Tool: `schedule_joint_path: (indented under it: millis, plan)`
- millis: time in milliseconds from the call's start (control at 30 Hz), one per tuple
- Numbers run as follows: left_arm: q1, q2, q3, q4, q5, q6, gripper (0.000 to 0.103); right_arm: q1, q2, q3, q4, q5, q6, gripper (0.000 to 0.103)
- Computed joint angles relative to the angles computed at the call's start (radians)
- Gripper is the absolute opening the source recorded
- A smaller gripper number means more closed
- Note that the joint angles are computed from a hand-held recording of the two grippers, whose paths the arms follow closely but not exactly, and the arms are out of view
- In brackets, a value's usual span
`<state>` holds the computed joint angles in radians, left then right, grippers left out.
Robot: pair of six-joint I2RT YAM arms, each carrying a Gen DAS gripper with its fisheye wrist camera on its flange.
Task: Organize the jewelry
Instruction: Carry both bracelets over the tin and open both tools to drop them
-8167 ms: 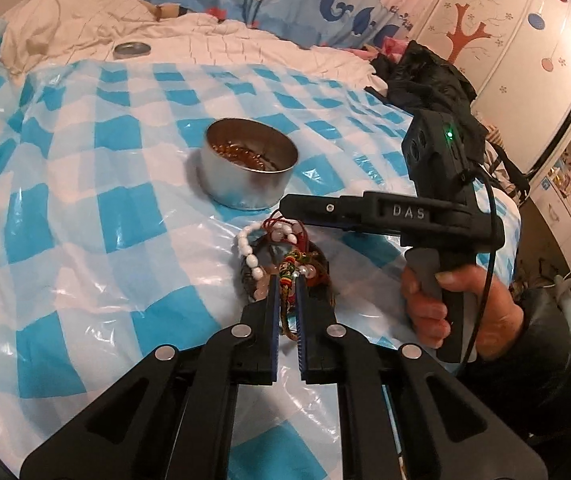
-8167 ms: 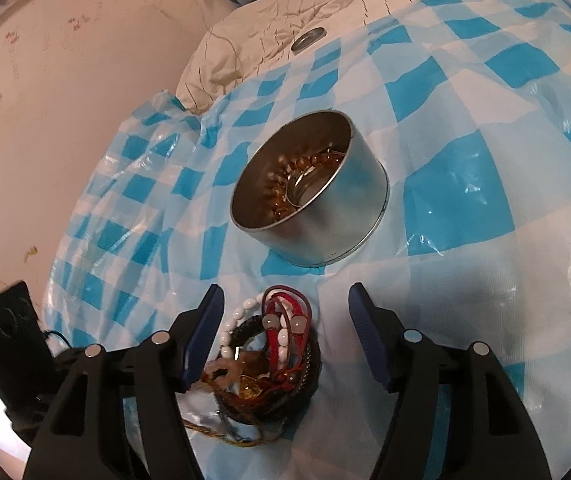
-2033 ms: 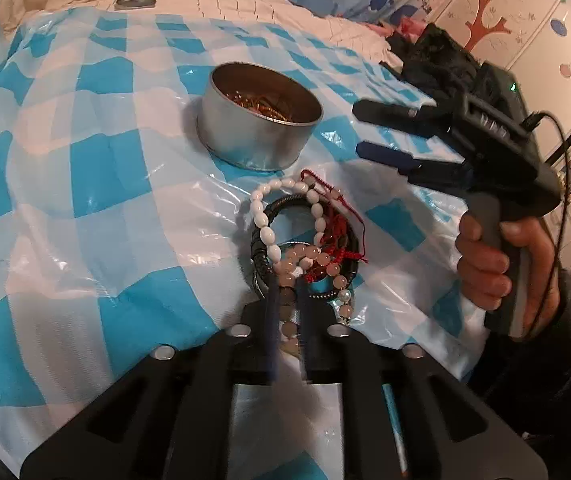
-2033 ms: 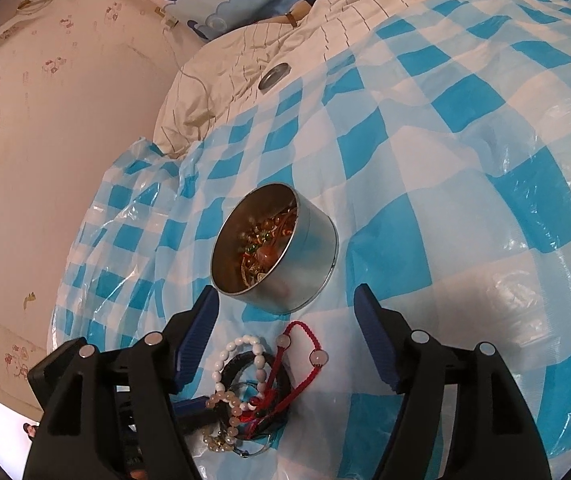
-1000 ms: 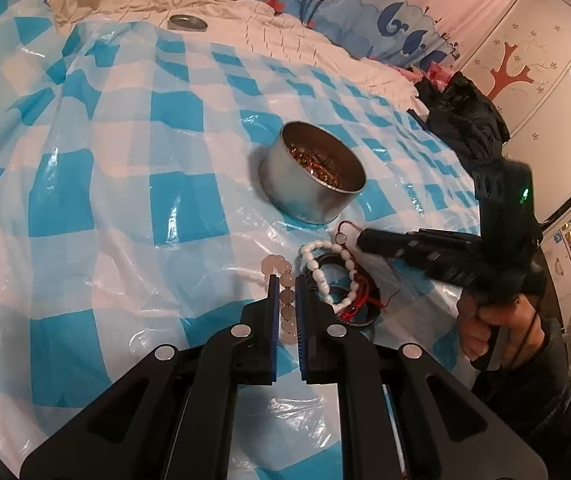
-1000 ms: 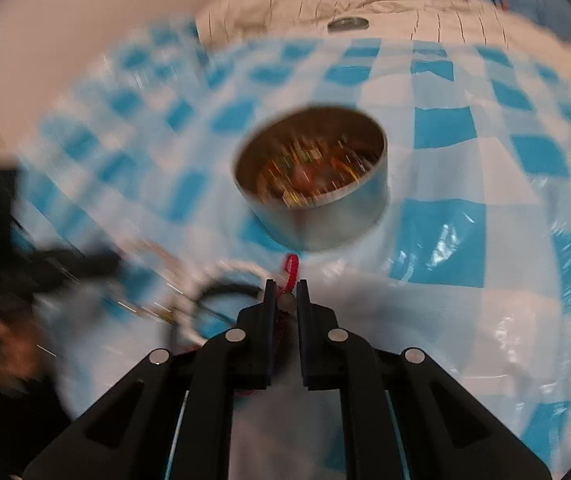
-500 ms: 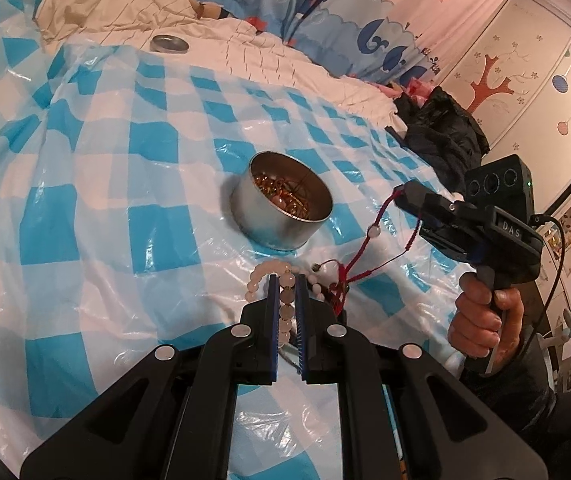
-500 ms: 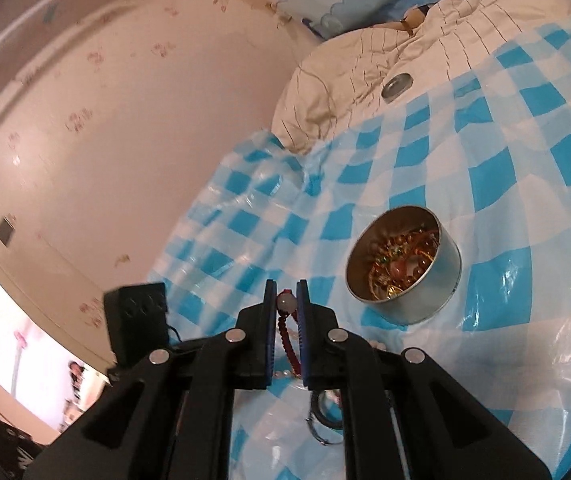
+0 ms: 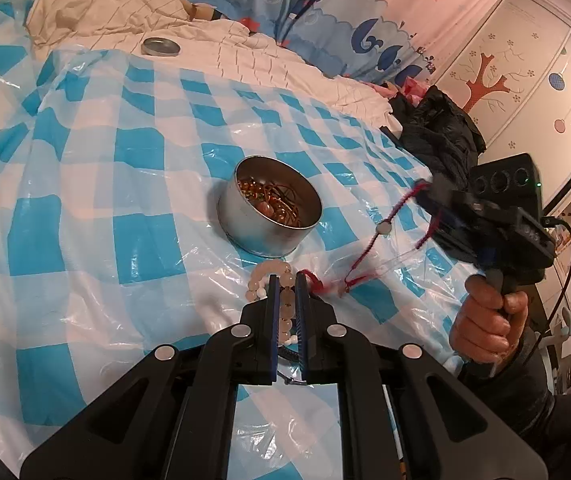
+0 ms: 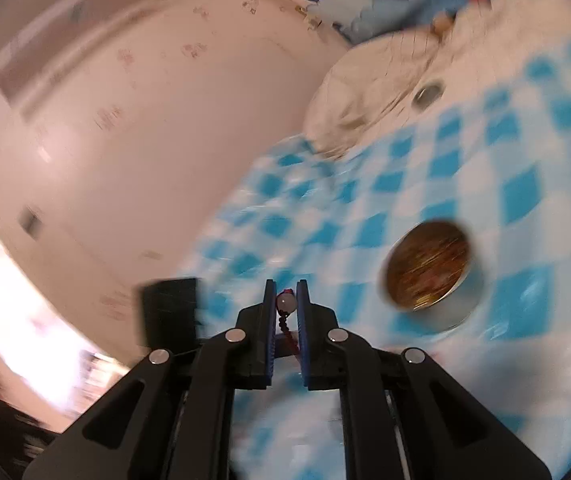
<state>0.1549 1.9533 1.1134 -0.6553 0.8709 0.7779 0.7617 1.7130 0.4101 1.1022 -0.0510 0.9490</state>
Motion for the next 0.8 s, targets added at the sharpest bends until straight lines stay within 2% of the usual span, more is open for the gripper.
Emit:
schedule_joint_path:
  millis: [33, 100, 167, 233, 300, 333, 367, 400, 433, 467, 500, 533, 600, 633, 700, 733, 800]
  plan:
    - [-0.001, 0.000, 0.001, -0.001, 0.000, 0.000, 0.007, 0.021, -0.021, 0.011, -0.031, 0.030, -0.035, 0.011]
    - [-0.002, 0.000, -0.001, 0.002, 0.000, 0.000, 0.007, 0.052, -0.081, 0.063, -0.233, 0.105, -0.094, 0.011]
    - [-0.004, 0.001, -0.002, 0.005, 0.000, -0.002, 0.007, 0.031, -0.012, 0.033, -0.072, 0.017, -0.043, 0.011]
    - [-0.003, 0.001, 0.000, 0.003, 0.002, -0.001, 0.007, 0.046, -0.026, 0.024, -0.036, 0.038, -0.069, 0.011]
    - [-0.001, 0.005, 0.006, 0.000, 0.004, 0.000, 0.007, 0.036, 0.008, -0.034, 0.200, -0.019, -0.063, 0.011]
    - [0.000, 0.004, 0.007, 0.000, 0.006, -0.001, 0.007, 0.036, -0.020, -0.054, 0.225, -0.034, -0.074, 0.011]
    - [-0.001, 0.004, 0.006, 0.001, 0.006, -0.002, 0.007, 0.051, -0.098, -0.044, 0.085, 0.015, -0.124, 0.011]
    - [-0.003, 0.005, 0.005, 0.004, 0.004, -0.005, 0.007, 0.067, -0.134, 0.009, -0.113, 0.095, -0.151, 0.011]
    - [-0.004, 0.003, 0.002, 0.007, 0.002, -0.006, 0.007, 0.055, -0.120, 0.041, -0.216, 0.111, -0.157, 0.011]
    - [-0.008, 0.004, 0.000, 0.012, -0.001, -0.010, 0.007, 0.021, -0.056, 0.036, -0.153, 0.037, -0.089, 0.011]
    - [-0.010, 0.005, 0.001, 0.013, -0.001, -0.011, 0.007, 0.001, -0.004, 0.007, -0.008, -0.043, -0.019, 0.011]
    - [-0.010, 0.005, 0.001, 0.013, 0.000, -0.011, 0.007, 0.027, -0.003, 0.017, 0.010, -0.006, -0.071, 0.011]
    - [-0.011, 0.004, 0.001, 0.012, 0.001, -0.009, 0.007, 0.067, -0.088, 0.097, -0.281, 0.102, -0.178, 0.011]
    - [-0.013, 0.004, 0.000, 0.015, -0.001, -0.012, 0.007, 0.064, -0.074, 0.118, -0.333, 0.108, -0.161, 0.011]
    - [-0.014, 0.004, 0.000, 0.016, -0.002, -0.015, 0.007, 0.028, 0.027, 0.067, -0.078, -0.015, -0.062, 0.011]
    - [-0.013, 0.004, 0.000, 0.015, 0.000, -0.013, 0.007, 0.042, 0.026, 0.066, -0.046, -0.003, -0.098, 0.011]
    - [-0.012, 0.004, -0.001, 0.019, 0.002, -0.014, 0.007, 0.062, -0.003, 0.075, -0.059, 0.015, -0.154, 0.011]
